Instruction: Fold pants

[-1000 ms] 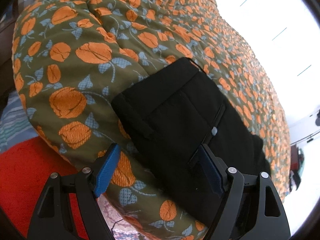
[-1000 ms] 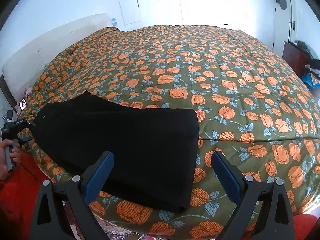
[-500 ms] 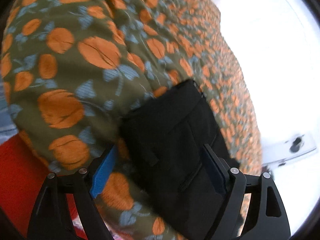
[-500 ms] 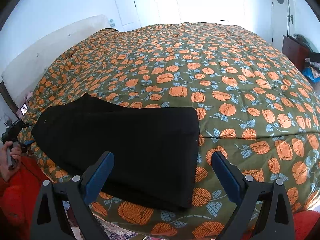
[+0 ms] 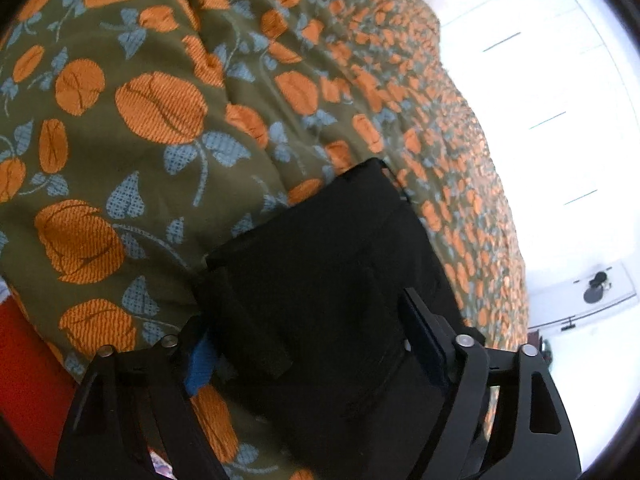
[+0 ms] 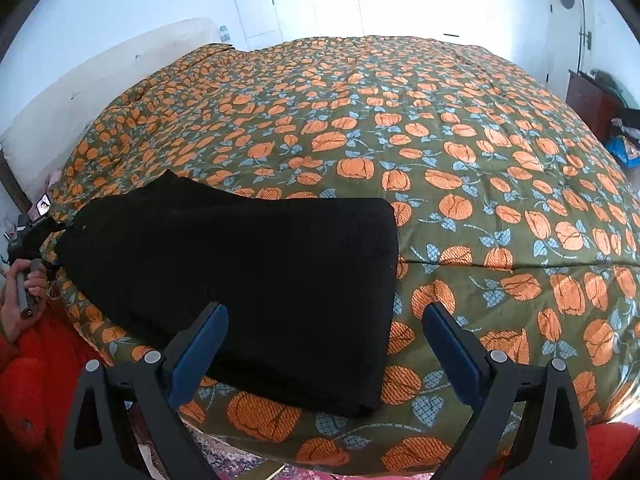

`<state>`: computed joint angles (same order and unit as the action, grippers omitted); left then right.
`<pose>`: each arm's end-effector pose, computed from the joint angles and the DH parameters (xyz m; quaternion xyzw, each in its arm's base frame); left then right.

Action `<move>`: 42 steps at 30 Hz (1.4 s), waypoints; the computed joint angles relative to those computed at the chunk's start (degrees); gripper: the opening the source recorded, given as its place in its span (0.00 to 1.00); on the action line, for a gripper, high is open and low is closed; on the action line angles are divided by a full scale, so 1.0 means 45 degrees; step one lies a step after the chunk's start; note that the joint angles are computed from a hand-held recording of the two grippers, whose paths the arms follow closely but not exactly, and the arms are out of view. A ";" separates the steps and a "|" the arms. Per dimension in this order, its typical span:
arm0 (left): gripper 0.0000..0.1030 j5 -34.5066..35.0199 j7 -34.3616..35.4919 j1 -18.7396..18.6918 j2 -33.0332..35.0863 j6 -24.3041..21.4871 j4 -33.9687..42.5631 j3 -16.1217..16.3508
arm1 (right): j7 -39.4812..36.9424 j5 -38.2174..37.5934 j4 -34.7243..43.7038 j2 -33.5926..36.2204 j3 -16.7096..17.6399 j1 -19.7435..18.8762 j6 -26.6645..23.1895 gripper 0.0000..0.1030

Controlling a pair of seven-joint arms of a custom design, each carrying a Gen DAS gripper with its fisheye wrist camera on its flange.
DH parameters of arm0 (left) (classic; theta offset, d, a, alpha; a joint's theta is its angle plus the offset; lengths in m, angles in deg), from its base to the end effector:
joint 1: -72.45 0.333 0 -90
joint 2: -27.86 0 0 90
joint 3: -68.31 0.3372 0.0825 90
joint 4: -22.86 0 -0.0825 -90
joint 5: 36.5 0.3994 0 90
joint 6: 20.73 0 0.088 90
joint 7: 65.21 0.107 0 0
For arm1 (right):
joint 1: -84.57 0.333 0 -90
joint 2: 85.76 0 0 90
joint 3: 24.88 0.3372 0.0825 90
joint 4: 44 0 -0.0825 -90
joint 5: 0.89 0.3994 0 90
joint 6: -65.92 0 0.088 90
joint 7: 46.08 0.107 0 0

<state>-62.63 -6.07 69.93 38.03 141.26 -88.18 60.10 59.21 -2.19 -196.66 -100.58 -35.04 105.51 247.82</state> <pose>0.6522 -0.0955 0.4865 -0.8510 0.3721 -0.3706 0.0003 0.4525 0.0869 0.4219 -0.6331 0.6778 -0.1823 0.3263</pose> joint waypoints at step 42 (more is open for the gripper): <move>0.39 0.7686 0.4786 -0.4923 0.3019 -0.6450 0.7336 -0.1824 | 0.0992 0.0471 -0.0812 -0.0871 -0.4030 0.2929 0.1585 0.94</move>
<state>-28.04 15.47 47.78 51.62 112.24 -55.17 51.89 63.67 -0.07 -200.32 -104.50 -53.18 118.69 254.95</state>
